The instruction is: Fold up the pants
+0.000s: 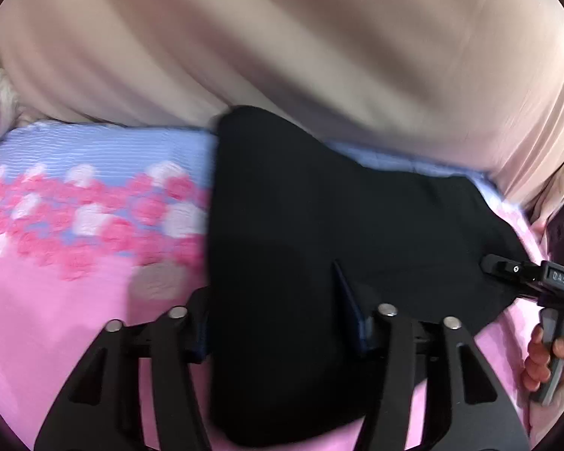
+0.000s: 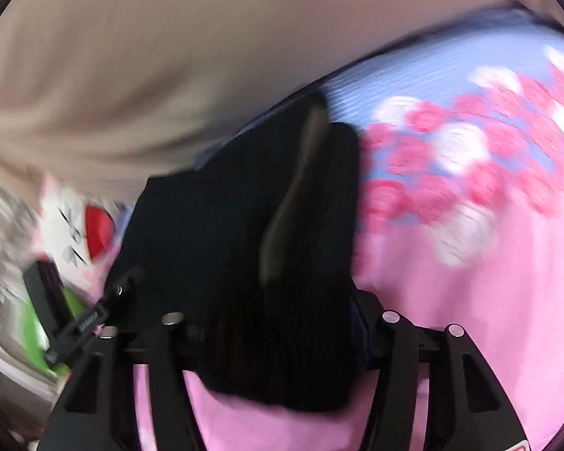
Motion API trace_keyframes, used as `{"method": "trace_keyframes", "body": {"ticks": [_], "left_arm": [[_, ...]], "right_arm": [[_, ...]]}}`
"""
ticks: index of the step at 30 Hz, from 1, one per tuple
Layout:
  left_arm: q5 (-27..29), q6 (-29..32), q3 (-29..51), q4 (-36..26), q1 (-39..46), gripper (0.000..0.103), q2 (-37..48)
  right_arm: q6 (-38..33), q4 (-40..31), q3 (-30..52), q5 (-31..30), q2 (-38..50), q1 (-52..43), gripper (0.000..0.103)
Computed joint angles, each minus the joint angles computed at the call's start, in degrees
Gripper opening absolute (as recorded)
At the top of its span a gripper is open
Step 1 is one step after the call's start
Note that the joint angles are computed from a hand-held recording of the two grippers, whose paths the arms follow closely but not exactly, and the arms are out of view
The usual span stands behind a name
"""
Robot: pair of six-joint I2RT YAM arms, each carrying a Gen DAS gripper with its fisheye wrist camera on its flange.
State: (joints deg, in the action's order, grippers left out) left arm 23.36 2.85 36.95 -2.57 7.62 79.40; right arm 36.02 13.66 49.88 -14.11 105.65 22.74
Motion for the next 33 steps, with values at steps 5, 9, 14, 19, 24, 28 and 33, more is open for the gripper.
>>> {"method": "trace_keyframes", "body": {"ticks": [5, 9, 14, 19, 24, 28, 33], "left_arm": [[-7.01, -0.79, 0.23, -6.13, 1.19, 0.079, -20.88], [-16.31, -4.2, 7.76, -10.06, -11.3, 0.087, -11.6], [-26.66, -6.66, 7.34, -5.68, -14.53, 0.083, 5.99], [-27.33, -7.16, -1.19, -10.12, -13.68, 0.088, -14.58], [-25.79, -6.82, -7.87, -17.07, -14.91, 0.089, -31.29], [-25.79, -7.99, -14.98, -16.1, -15.8, 0.09, -38.93], [-26.75, -7.4, -19.27, -10.82, -15.65, 0.09, -37.47]], "right_arm": [[-3.25, -3.06, -5.82, 16.5, -17.07, 4.73, 0.024], [-8.94, -10.37, 8.42, 19.26, -5.72, 12.44, 0.004], [-2.25, -8.03, 5.73, 23.57, -0.18, 10.11, 0.0], [-2.19, -15.94, 1.04, 47.5, -10.43, 25.79, 0.008], [4.25, -17.32, -2.78, 59.89, -11.6, 35.48, 0.009], [11.28, -18.83, -6.84, 60.05, -14.59, 36.2, 0.009], [15.95, -20.96, -8.53, 58.93, -15.5, 37.1, 0.009]]}}
